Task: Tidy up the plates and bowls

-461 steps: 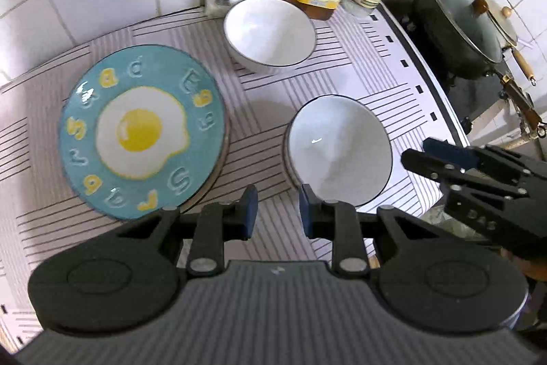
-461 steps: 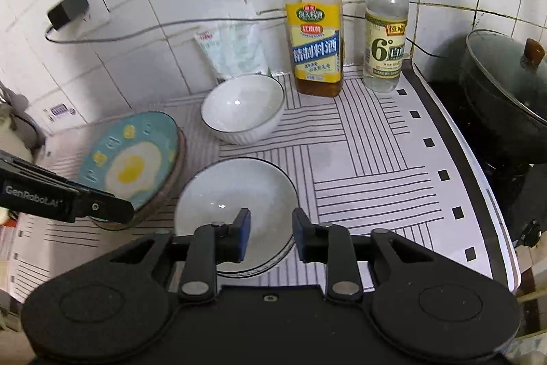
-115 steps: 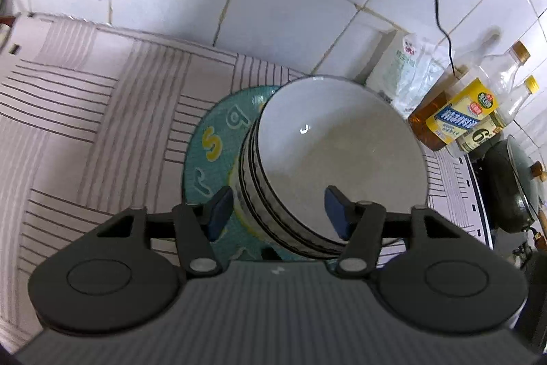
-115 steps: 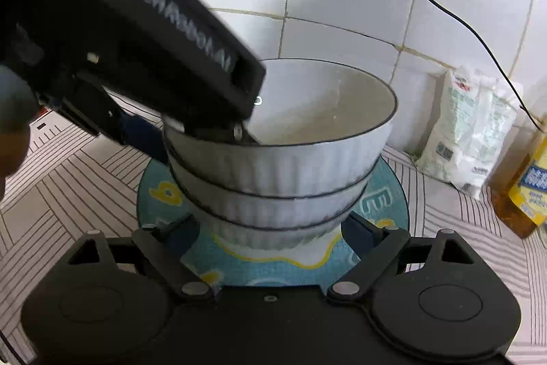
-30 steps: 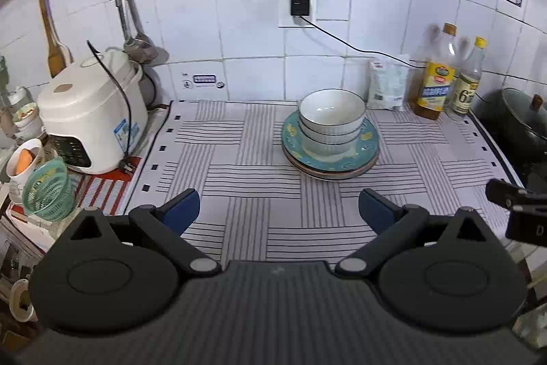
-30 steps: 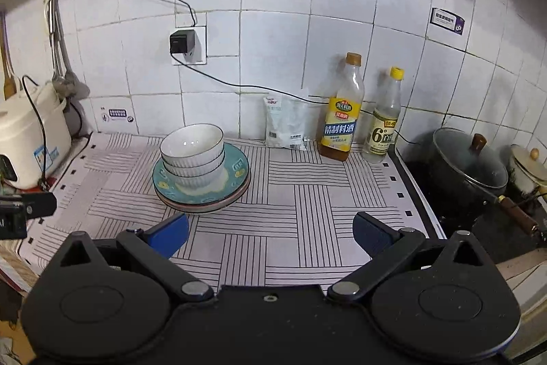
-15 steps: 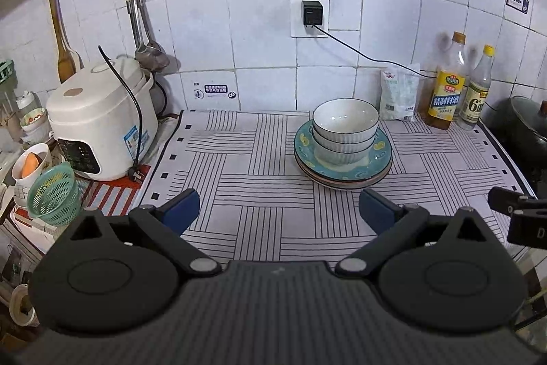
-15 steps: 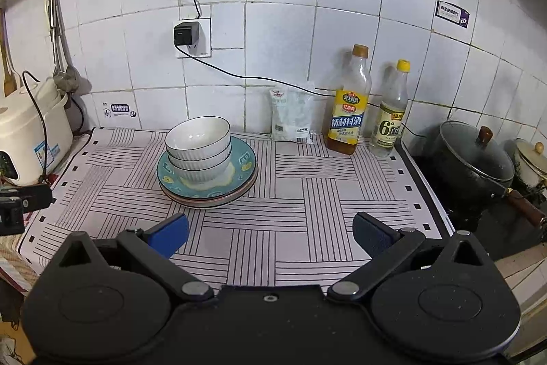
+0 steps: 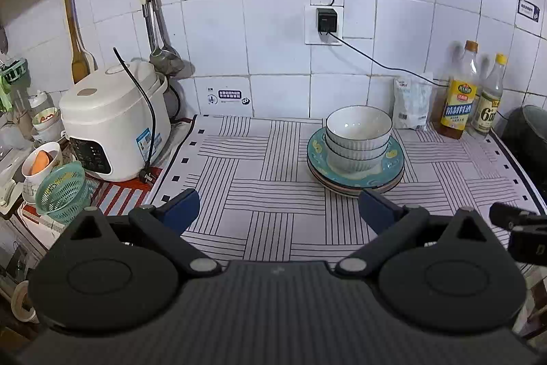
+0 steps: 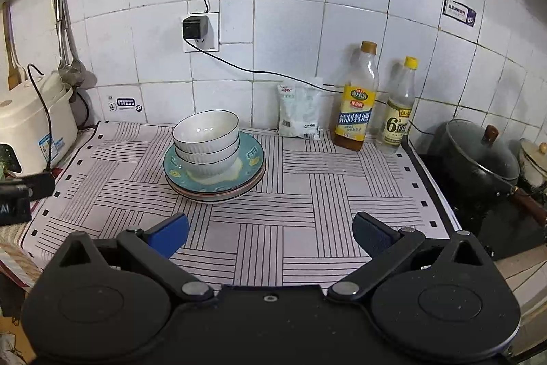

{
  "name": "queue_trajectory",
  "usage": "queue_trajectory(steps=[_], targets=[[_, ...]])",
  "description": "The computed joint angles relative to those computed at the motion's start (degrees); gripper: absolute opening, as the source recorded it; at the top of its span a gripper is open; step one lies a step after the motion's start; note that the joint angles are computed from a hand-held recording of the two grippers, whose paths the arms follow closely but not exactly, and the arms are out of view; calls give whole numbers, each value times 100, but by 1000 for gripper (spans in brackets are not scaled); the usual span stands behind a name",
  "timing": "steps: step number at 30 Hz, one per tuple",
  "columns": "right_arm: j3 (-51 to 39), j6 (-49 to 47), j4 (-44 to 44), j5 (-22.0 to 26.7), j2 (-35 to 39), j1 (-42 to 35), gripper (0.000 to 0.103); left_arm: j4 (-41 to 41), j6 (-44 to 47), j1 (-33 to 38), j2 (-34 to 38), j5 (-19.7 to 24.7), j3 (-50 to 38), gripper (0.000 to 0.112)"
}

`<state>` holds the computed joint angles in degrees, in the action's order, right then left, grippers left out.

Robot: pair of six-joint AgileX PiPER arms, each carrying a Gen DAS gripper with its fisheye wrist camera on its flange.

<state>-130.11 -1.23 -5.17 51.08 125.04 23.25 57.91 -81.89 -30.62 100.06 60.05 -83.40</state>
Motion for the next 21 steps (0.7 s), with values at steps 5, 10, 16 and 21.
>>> queue_trajectory(steps=[5, 10, 16, 21], targets=[[-54, 31, -103, 39, 73, 59, 103, 348, -220, -179, 136, 437, -111, 101], [-105, 154, -238, 43, 132, 100, 103, 373, -126, -199, 100, 342, -77, 101], [-113, 125, -99, 72, 158, 83, 103, 247, -15, -198, 44, 231, -50, 101], [-78, 134, -99, 3, 144, 80, 103, 145, 127, -166, 49, 203, -83, 101]])
